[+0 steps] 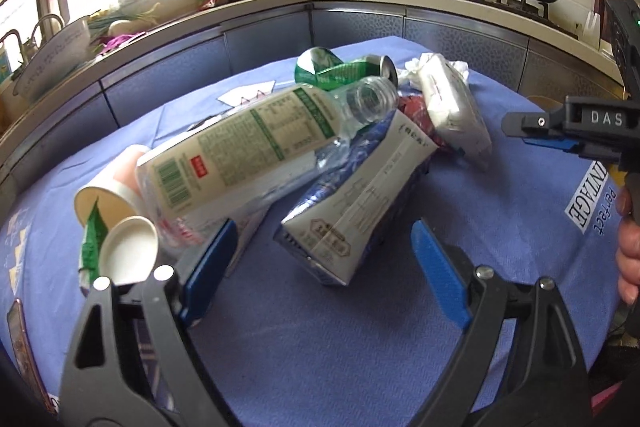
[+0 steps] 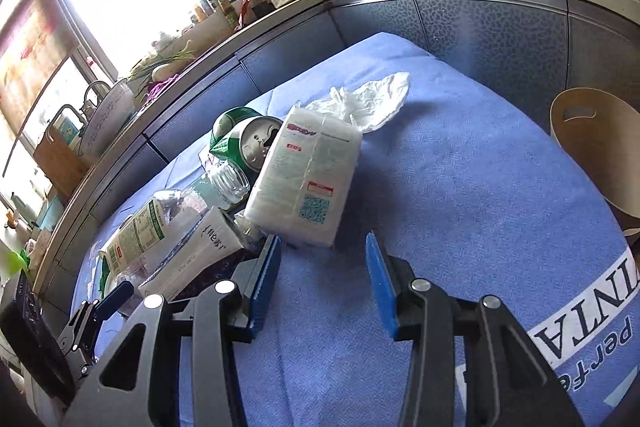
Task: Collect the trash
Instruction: 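Reach the left gripper to the white milk carton while the right reaches the white tissue pack, then close the left gripper on the milk carton while the right grips the tissue pack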
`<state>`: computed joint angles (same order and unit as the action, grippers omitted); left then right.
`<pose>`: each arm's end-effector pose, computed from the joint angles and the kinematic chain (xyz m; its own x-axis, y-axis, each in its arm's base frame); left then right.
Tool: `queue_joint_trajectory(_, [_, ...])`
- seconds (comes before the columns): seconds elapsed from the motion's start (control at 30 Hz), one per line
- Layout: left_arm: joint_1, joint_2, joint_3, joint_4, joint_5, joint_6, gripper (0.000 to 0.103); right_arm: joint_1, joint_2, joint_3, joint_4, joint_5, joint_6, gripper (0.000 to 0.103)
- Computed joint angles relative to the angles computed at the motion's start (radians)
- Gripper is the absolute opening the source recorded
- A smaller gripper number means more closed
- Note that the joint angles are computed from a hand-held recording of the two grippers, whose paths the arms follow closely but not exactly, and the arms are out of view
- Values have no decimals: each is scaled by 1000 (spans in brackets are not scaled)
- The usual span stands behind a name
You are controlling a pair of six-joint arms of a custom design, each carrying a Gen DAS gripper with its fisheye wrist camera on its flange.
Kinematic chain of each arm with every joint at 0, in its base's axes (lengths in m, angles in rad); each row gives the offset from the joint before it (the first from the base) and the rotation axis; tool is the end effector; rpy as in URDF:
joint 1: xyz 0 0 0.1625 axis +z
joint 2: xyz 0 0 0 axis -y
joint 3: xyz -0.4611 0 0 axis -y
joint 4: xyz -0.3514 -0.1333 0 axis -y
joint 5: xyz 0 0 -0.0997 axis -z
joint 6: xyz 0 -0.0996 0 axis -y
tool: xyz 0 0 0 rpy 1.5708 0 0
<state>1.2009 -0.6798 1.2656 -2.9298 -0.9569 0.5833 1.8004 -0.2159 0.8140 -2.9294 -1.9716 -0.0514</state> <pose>-0.1041 -0.7958 0.2695 -0.6150 0.3011 -0.7288 0.7158 0.6008 -0.3559 0.2914 -0.8317 0.0657 -0.9481 0.0160 0.3177 -0.2139 0.7072 -0.6739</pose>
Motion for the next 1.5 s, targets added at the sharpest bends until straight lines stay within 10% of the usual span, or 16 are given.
queue_joint_trajectory(0.27, [0, 35, -41, 39, 11, 24, 85, -47, -2, -54, 62, 189, 179, 76])
queue_joint_trajectory(0.53, [-7, 46, -38, 15, 24, 69, 65, -37, 167, -458, 383, 138, 169, 77])
queue_joint_trajectory(0.6, [-7, 27, -16, 26, 17, 56, 61, -33, 196, -519, 450, 133, 148, 62])
queue_joint_trajectory(0.83, [2, -124, 164, 54, -46, -66, 58, 5, 52, -155, 221, 77, 19, 60])
queue_joint_trajectory(1.0, [18, -216, 264, 52, -55, -156, 58, 10, -39, 24, 293, 149, -55, 60])
queue_joint_trajectory(1.5, [17, -209, 270, 51, -45, -181, 60, 47, -73, 176, 211, 24, -155, 81])
